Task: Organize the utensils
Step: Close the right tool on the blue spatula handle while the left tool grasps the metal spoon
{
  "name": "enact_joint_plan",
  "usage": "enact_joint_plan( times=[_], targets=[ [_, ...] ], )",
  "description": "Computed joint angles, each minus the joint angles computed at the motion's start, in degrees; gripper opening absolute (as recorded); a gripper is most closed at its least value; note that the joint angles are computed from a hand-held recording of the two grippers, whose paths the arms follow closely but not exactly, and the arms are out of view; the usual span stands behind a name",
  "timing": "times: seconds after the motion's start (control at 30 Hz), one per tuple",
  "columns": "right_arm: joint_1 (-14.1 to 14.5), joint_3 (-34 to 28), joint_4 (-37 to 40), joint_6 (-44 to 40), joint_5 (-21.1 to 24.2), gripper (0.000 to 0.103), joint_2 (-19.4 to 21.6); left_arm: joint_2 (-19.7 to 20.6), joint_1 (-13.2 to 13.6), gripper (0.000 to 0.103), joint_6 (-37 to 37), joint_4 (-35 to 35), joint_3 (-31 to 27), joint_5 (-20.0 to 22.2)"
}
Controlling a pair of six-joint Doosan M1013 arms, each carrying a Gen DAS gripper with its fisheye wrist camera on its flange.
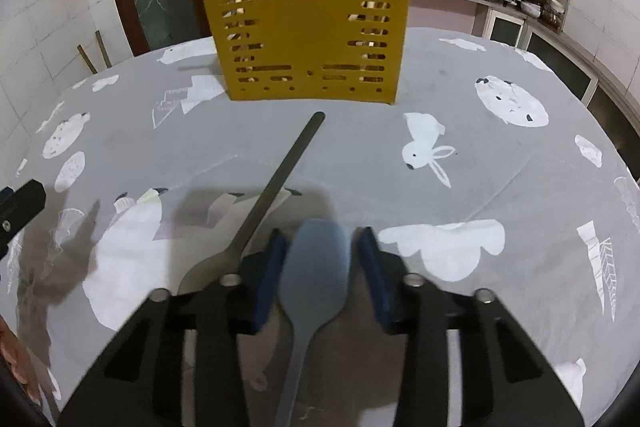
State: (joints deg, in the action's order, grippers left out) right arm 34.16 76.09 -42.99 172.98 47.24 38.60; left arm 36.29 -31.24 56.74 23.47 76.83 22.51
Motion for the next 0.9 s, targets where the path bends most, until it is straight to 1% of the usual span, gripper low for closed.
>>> enact_joint_plan(
  times=[0.17, 0.33, 0.4, 0.43, 0.53, 0.6, 0.67, 0.77, 0.8, 0.9],
  targets=[
    [-0.8, 2.6, -0.5, 1.7, -2.2, 0.033, -1.5, 0.6, -0.3, 0.098, 2.6, -2.7, -1.0, 0.6],
    [-1.9, 5.3, -0.9, 1.9, -3.7, 0.033, -3.2, 1.5, -0.9, 0.098, 8.0, -7.2, -2.8, 1.4],
    [-2.7, 6.7, -1.4, 2.6, -4.4, 0.033, -4.2, 2.4, -1.1, 0.098, 12.8, -11.5, -4.6, 3.4],
    [-3.0, 7.3, -1.4, 2.5, -4.7, 0.033, -4.6, 3.0, -1.4, 0.098, 14.3, -12.9, -5.9, 5.1],
    [-4.0, 8.9, -1.9, 1.7, -5.4, 0.033, -5.7, 4.4, -1.7, 0.098, 19.6, -18.2, -8.4, 7.2],
    [-4.5, 9.7, -2.6, 1.6, -5.1, 0.033, -6.2, 5.0, -2.2, 0.098, 20.6, -18.5, -9.4, 7.1],
    [-5.1, 10.7, -2.9, 1.6, -5.7, 0.033, -6.7, 6.0, -2.8, 0.098, 20.5, -17.2, -10.9, 7.7],
    [-6.0, 12.0, -3.7, 1.6, -5.9, 0.033, -7.3, 7.9, -3.5, 0.098, 24.5, -20.0, -14.4, 10.3],
    [-6.4, 12.6, -3.8, 1.9, -6.7, 0.033, -7.6, 8.6, -3.7, 0.098, 25.5, -20.7, -15.6, 11.1],
    [-7.3, 13.9, -3.9, 2.6, -7.8, 0.033, -8.1, 10.5, -4.7, 0.098, 25.8, -19.6, -18.8, 12.5]
  ],
)
